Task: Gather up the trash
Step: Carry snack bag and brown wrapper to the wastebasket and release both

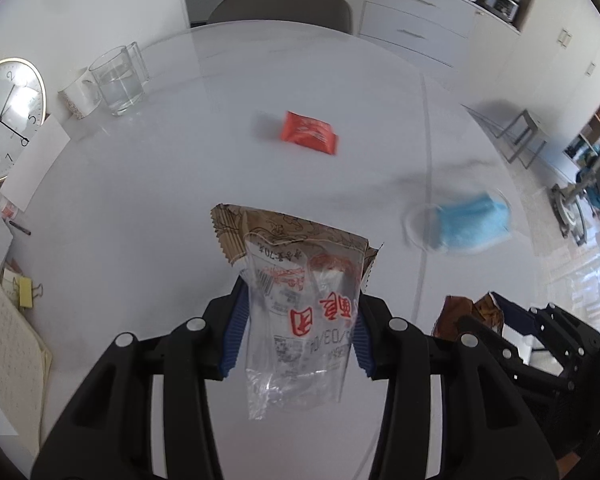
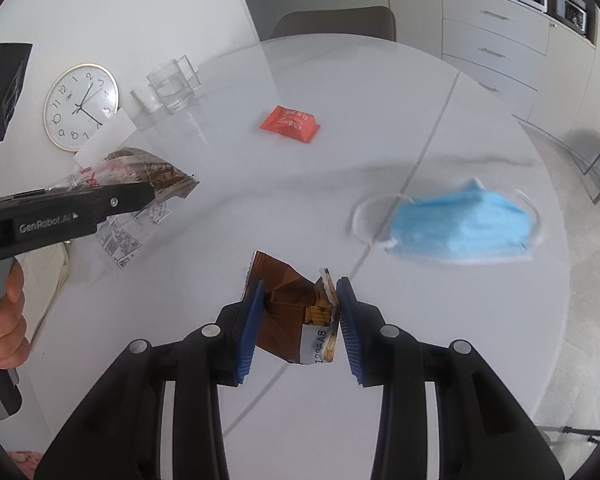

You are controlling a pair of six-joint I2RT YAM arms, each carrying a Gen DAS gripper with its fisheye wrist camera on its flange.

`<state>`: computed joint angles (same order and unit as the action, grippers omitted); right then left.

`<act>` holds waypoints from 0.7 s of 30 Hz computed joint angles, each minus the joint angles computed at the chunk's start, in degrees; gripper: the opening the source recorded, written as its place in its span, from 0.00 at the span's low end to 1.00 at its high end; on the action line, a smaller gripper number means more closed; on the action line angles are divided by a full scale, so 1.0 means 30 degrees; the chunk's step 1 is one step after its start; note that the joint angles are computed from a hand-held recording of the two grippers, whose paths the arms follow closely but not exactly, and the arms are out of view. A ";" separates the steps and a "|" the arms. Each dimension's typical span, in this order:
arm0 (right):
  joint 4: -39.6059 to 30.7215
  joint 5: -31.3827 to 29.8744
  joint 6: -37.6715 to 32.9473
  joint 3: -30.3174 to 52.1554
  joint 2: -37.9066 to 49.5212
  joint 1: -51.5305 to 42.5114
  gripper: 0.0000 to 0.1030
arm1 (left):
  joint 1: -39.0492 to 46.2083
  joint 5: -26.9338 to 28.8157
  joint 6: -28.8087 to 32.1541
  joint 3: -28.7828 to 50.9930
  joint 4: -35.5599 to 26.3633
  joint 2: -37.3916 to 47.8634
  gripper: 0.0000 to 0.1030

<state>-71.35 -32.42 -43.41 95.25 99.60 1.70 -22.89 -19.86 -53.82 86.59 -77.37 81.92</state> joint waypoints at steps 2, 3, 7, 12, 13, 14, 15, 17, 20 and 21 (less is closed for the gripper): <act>-0.0902 -0.0281 -0.0960 -0.0296 -0.0646 -0.1194 0.37 | -0.1715 -0.0301 -0.1134 0.0548 -0.0761 0.0163 0.43; -0.1382 -0.0428 -0.1500 -0.0435 -0.0928 -0.1866 0.37 | -0.2900 -0.0452 -0.1872 0.0915 -0.1230 0.0325 0.43; -0.3132 -0.0789 -0.3782 -0.0897 -0.1820 -0.4868 0.37 | -0.6168 -0.0526 -0.3805 0.2028 -0.2027 0.1155 0.44; -0.5140 -0.0977 -0.6579 -0.0477 -0.1397 -0.8735 0.37 | -0.9320 0.0152 -0.4965 0.3305 -0.1640 0.2741 0.44; -0.5492 -0.0911 -0.7128 -0.0233 -0.1030 -0.9758 0.37 | -0.9859 0.0322 -0.4924 0.3728 -0.1390 0.3306 0.44; -0.5598 -0.0804 -0.7434 -0.0145 -0.0779 -1.0379 0.37 | -1.0294 0.0449 -0.4812 0.4176 -0.1112 0.3869 0.44; -0.5693 -0.0619 -0.7767 0.0071 -0.0389 -1.1110 0.37 | -1.0655 0.0581 -0.4571 0.4685 -0.0761 0.4487 0.44; -0.5701 -0.0209 -0.8308 0.0722 0.0546 -1.2557 0.37 | -1.1041 0.0870 -0.4094 0.5579 -0.0168 0.5528 0.44; -0.5404 0.0471 -0.8742 0.2085 0.2314 -1.4356 0.37 | -1.1201 0.1636 -0.3000 0.7255 0.0895 0.7426 0.44; -0.5332 0.0629 -0.8792 0.2503 0.2768 -1.4695 0.37 | -1.1218 0.1965 -0.2658 0.8011 0.1204 0.8225 0.44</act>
<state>-87.34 -30.53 -69.78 102.76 107.90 -42.38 -56.54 -13.97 -61.80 110.62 -73.76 106.59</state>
